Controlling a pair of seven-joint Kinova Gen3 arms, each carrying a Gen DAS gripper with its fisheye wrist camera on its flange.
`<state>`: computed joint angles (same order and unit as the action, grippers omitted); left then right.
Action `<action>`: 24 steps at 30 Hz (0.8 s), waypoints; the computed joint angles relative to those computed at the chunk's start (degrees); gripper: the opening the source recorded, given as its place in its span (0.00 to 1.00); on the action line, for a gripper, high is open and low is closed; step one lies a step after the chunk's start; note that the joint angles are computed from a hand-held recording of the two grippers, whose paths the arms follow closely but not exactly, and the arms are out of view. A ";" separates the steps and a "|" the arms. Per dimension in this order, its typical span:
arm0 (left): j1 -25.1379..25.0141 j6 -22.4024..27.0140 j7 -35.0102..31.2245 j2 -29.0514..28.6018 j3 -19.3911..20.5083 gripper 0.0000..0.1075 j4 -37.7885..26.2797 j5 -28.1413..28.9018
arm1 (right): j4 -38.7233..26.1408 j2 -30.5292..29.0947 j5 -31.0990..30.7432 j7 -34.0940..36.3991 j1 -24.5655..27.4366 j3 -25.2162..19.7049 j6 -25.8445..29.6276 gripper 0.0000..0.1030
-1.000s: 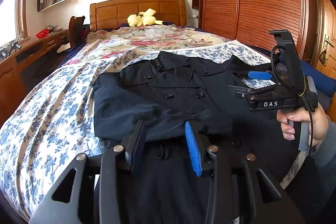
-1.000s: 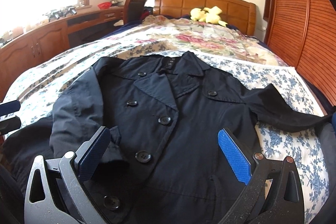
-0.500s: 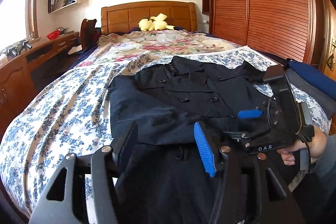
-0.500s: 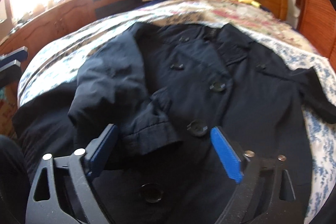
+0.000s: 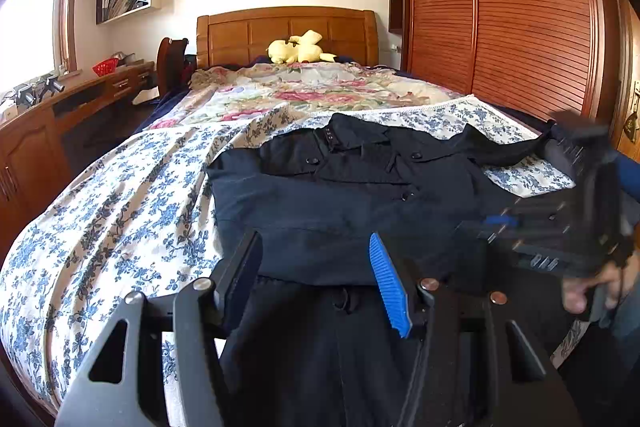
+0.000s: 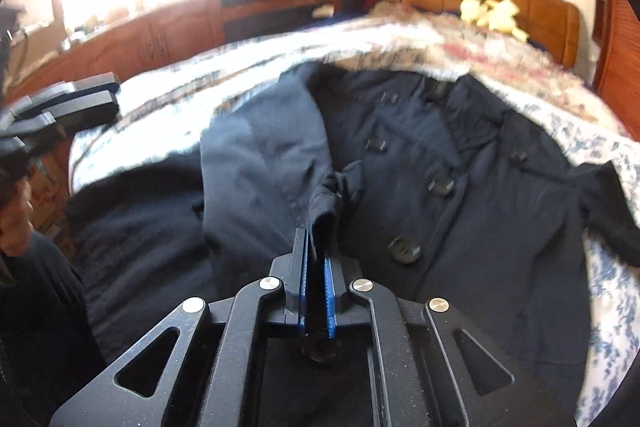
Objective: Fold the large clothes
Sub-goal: 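Lift the sleeve with the left gripper and fold it across the coat front while the right gripper pinches it, then open both grippers, releasing the folded sleeve flat on the coat front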
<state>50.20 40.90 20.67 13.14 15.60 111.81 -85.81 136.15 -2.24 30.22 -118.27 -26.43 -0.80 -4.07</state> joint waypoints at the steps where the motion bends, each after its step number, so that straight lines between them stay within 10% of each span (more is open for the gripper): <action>1: 0.17 0.31 -0.02 0.01 0.06 0.51 -0.10 -0.11 | 0.76 -2.10 0.42 -0.62 -0.50 1.14 -0.34 0.03; 7: 0.68 0.85 -0.11 0.08 0.38 0.51 -0.30 -0.65 | 2.10 -12.14 -3.21 3.20 -2.26 5.17 3.34 0.03; 15: 0.93 0.76 -0.45 0.24 0.37 0.51 -0.85 -0.23 | 3.27 -23.25 -7.92 7.22 7.29 0.05 10.42 0.02; 24: 1.60 0.71 -1.54 1.09 0.30 0.51 -2.34 0.41 | 5.46 -24.74 -14.64 13.58 11.79 -0.99 16.15 0.02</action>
